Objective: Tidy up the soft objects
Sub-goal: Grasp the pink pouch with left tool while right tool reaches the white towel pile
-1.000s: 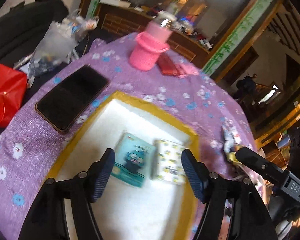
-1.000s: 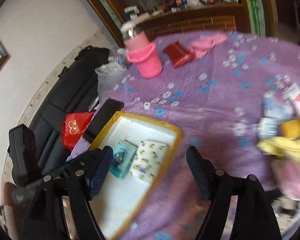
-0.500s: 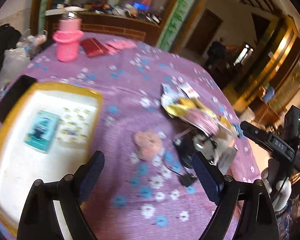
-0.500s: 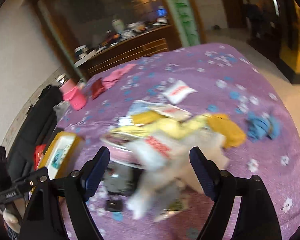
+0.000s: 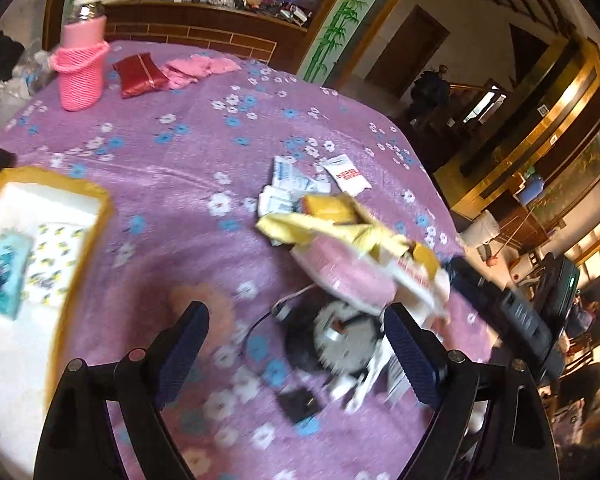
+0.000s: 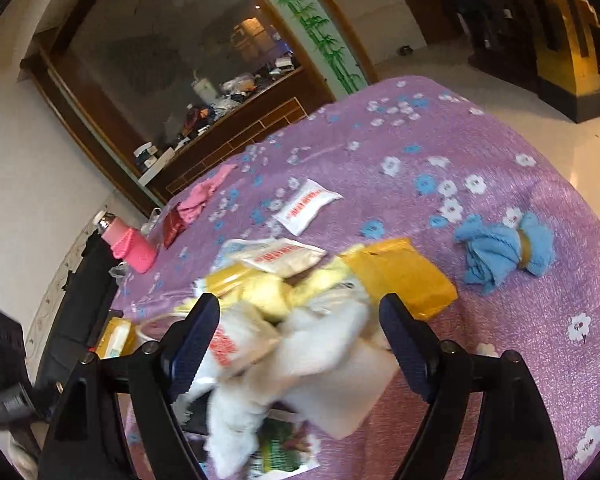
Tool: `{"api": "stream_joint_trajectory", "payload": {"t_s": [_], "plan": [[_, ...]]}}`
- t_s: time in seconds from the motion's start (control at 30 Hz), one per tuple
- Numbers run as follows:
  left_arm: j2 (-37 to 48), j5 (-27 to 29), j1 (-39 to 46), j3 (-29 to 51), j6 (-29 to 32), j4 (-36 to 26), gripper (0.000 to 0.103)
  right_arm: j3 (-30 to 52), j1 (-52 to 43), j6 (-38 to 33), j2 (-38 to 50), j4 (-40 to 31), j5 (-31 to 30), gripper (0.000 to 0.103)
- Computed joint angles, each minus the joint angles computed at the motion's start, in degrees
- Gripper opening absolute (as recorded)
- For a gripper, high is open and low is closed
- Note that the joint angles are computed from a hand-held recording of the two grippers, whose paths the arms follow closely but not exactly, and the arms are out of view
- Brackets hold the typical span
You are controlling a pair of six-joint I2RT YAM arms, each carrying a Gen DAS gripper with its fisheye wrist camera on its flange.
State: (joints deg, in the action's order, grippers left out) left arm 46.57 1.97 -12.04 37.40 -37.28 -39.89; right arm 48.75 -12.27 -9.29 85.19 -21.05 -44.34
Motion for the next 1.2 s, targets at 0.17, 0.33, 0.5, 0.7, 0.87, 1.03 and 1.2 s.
{"api": "stream_joint_trajectory", "payload": {"t_s": [0.17,0.33,0.5,0.7,0.87,1.03,1.2], "plan": [[12.8,2.3,0.7,2.5,-0.6,7.7,0.091,1.1,-1.9,-0.7,1.2,-0.7,-1.7,0.081],[21.9,6.6,1.2,4.3,-2.3,12.4,0.091,1.0,-2.3,-0.8,1.2,-1.1,-3.0,0.081],[24.8,8.0,-0.5,5.8,-3.3,14.3,0.081,0.7,-2.6,-0.8,0.8,-0.9,-3.2,0.081],[21.5,8.0,-3.7,6.8,0.7,14.0,0.036,0.4,-2.2,0.0,1.2,-0.1,-1.9,0.081],[14.0,5.4,-6.0,6.2,0.2,12.1,0.033,0.2,-2.0,-1.1,1.1,-0.5,-3.0,0.081],[4.2,3.0,-7.8,4.9,0.0,8.6,0.033,-0.3,-1.5,-3.7,0.0,-1.6,-5.0,0.081],[-5.6,3.7,-6.7,2.8,-0.5,3.6,0.033,-0.9,1.5,-6.9,-3.0,-3.7,-2.0,0.081]]}}
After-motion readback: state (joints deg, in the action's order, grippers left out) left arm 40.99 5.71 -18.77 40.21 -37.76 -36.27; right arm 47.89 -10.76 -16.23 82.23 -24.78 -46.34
